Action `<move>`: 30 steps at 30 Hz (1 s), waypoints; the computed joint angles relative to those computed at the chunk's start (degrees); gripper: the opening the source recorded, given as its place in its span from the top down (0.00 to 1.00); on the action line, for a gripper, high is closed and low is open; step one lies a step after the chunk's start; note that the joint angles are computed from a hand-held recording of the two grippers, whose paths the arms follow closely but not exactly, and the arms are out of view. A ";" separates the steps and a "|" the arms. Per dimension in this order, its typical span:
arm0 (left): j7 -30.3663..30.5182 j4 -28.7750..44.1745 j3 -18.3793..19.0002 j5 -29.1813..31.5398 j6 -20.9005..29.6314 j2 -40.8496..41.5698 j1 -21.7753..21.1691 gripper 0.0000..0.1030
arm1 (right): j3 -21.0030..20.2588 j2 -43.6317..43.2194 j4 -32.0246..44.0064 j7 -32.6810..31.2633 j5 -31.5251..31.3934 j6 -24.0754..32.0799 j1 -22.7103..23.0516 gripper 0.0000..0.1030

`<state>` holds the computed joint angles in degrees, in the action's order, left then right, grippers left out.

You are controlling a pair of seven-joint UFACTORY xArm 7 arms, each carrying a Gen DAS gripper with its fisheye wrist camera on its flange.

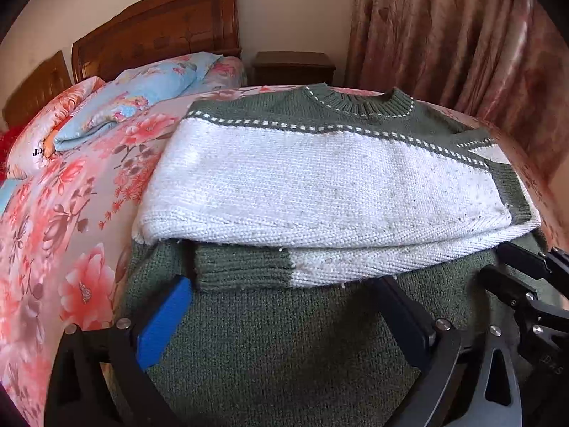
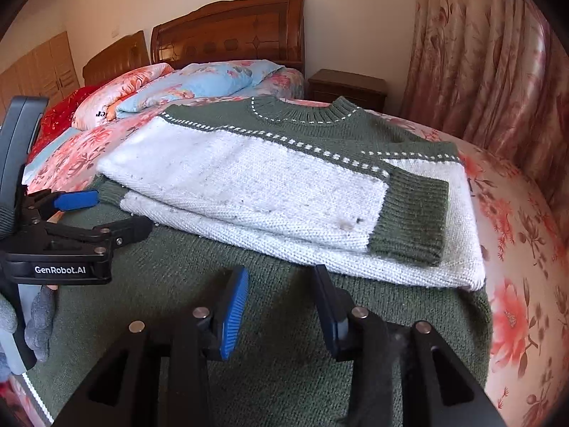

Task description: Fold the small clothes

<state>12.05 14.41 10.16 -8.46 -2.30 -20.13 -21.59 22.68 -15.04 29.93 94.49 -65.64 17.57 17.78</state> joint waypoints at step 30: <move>1.33 -10.86 -7.56 1.45 8.48 -18.54 3.09 0.00 | 12.83 -2.97 -2.46 -8.16 8.21 -0.95 -5.30 0.62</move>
